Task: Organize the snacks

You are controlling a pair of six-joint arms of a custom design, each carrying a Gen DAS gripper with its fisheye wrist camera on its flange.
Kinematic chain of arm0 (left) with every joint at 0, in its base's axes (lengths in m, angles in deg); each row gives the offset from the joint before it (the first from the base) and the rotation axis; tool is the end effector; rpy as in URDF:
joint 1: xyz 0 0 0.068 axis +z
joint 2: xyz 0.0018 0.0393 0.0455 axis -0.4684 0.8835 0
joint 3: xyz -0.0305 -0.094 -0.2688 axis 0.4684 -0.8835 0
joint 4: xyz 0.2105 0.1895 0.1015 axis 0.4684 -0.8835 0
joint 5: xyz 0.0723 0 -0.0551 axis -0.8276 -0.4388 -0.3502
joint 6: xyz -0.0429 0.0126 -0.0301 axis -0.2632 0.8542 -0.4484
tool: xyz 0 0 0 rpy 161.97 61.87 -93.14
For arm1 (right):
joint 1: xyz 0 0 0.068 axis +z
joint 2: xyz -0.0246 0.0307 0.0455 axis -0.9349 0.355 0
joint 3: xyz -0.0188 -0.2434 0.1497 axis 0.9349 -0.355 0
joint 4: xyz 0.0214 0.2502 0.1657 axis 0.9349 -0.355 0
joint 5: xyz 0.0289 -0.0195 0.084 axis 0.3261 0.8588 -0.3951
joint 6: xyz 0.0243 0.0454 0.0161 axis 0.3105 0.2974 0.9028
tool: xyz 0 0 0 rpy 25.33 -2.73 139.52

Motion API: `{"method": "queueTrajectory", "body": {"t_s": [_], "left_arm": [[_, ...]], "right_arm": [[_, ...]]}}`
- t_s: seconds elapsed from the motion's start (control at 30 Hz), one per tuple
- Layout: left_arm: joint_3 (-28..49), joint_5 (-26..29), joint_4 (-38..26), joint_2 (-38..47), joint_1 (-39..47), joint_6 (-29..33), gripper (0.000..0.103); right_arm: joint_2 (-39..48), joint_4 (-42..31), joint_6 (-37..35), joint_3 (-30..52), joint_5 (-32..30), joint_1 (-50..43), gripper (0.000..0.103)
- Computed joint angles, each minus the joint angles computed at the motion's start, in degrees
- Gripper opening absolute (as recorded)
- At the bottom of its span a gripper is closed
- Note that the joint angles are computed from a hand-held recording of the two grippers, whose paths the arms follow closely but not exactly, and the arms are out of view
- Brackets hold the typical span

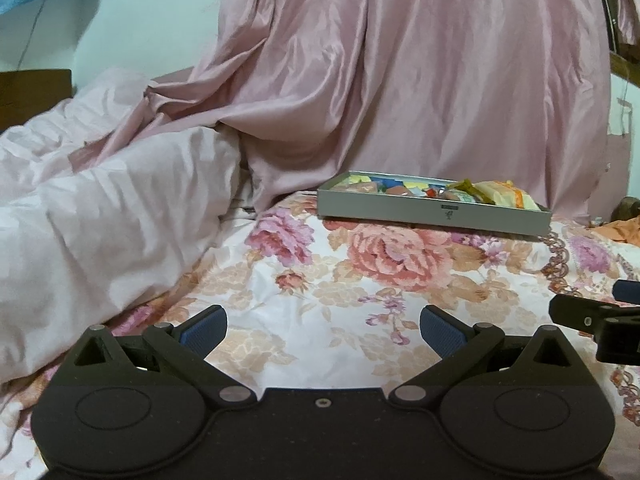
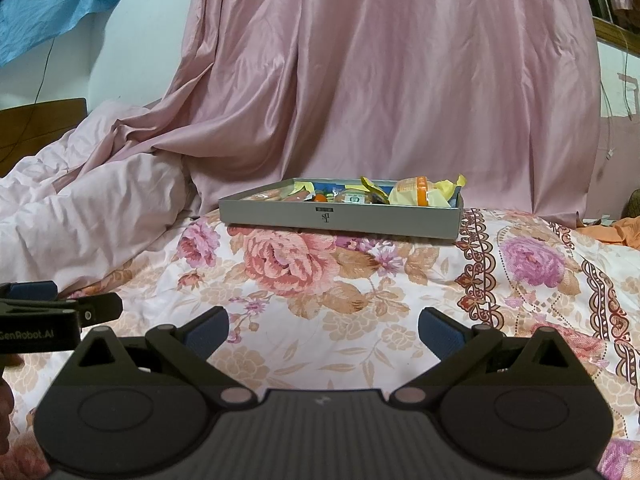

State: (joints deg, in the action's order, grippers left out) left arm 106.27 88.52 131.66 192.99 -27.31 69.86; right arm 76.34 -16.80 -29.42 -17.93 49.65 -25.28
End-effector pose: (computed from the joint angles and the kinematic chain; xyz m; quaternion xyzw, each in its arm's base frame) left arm 0.3629 -0.0122 0.0471 0.2095 0.8007 -0.1368 0.5444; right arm 0.2540 0.2017 0.0592 0.1933 0.7974 -0.1017 0.5625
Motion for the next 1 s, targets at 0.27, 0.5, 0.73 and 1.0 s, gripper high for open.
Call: {"method": "queueTrajectory", "body": {"t_s": [0.27,0.5,0.73,1.0], "left_arm": [[0.06,-0.47,-0.92,-0.36,0.03,-0.03,0.102],[-0.21,-1.28,-0.07,-0.20,-0.30,0.37,0.102],[-0.20,-2.01,0.15,-0.10,-0.37,0.39,0.102],[-0.30,-2.11,0.26,-0.12,-0.44,0.36,0.102]], "right_arm": [[-0.09,-0.23,0.14,0.02,0.05,0.07,0.103],[-0.08,-0.55,0.38,0.15,0.12,0.15,0.103],[0.10,-0.91,0.66,0.43,0.22,0.31,0.103],[0.00,-0.86,0.54,0.38,0.11,0.15,0.103]]}}
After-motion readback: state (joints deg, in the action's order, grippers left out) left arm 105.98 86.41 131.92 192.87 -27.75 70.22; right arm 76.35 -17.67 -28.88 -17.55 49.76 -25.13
